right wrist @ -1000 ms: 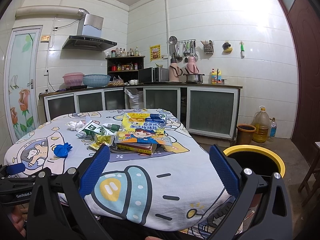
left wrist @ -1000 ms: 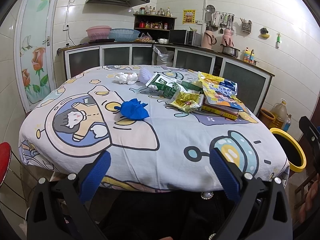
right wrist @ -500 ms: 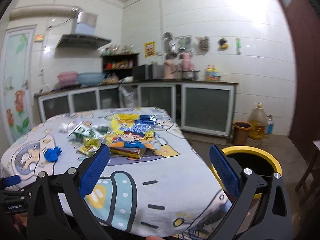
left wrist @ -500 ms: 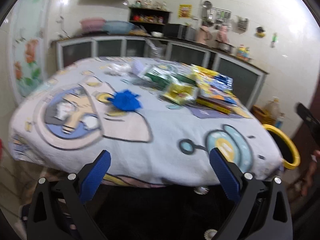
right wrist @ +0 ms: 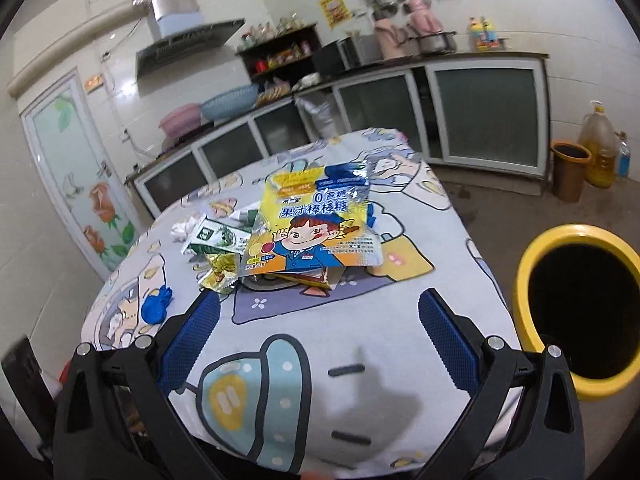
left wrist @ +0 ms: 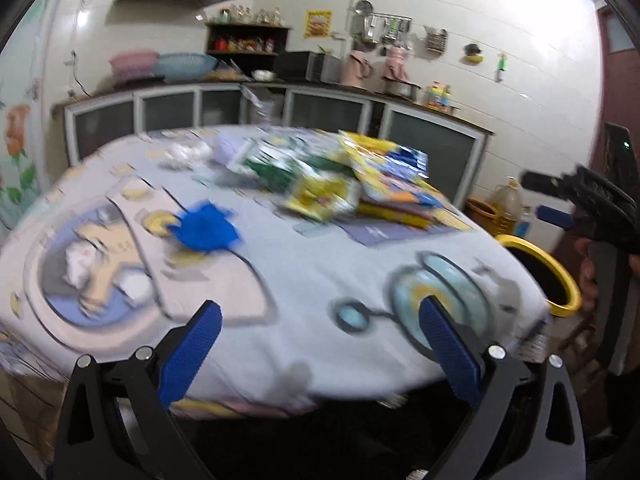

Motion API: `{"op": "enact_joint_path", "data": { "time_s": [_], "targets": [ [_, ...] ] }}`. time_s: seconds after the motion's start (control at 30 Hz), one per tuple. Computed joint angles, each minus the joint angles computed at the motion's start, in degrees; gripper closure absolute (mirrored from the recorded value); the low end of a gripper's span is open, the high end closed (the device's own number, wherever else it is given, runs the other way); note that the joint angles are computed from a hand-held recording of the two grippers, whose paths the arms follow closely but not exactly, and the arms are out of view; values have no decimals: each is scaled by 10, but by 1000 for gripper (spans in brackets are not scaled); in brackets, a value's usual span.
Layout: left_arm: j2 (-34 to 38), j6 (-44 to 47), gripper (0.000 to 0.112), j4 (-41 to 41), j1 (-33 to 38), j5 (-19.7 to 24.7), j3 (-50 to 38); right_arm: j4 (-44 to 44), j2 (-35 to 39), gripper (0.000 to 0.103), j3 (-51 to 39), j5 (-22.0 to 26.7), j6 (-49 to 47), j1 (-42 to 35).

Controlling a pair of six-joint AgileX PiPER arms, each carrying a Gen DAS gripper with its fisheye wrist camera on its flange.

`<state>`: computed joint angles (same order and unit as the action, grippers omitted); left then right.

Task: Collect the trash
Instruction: 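Reach the right gripper to the yellow candy bag and grasp it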

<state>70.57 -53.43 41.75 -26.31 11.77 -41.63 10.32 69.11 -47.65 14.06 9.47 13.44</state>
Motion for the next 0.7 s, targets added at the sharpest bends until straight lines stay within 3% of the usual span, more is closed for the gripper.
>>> {"op": "enact_joint_path", "data": {
  "time_s": [0.07, 0.17, 0.27, 0.33, 0.4, 0.53, 0.7],
  "targets": [
    [20, 35, 17, -11, 16, 56, -47, 67, 34, 8, -37, 28, -95, -10],
    [64, 197, 17, -126, 63, 118, -127, 162, 87, 8, -97, 86, -242, -36],
    [97, 300, 17, -202, 112, 143, -184, 270, 115, 8, -122, 90, -350, -72],
    [104, 343, 17, -226, 137, 125, -193, 346, 159, 8, -168, 135, -414, -114],
    [130, 371, 17, -235, 152, 151, -233, 347, 214, 8, -227, 162, -412, -138],
    [190, 541, 17, -403, 206, 183, -310, 400, 328, 8, -354, 253, -432, -180],
    [248, 574, 17, -402, 219, 206, -370, 370, 446, 8, -512, 314, -377, -183]
  ]
}}
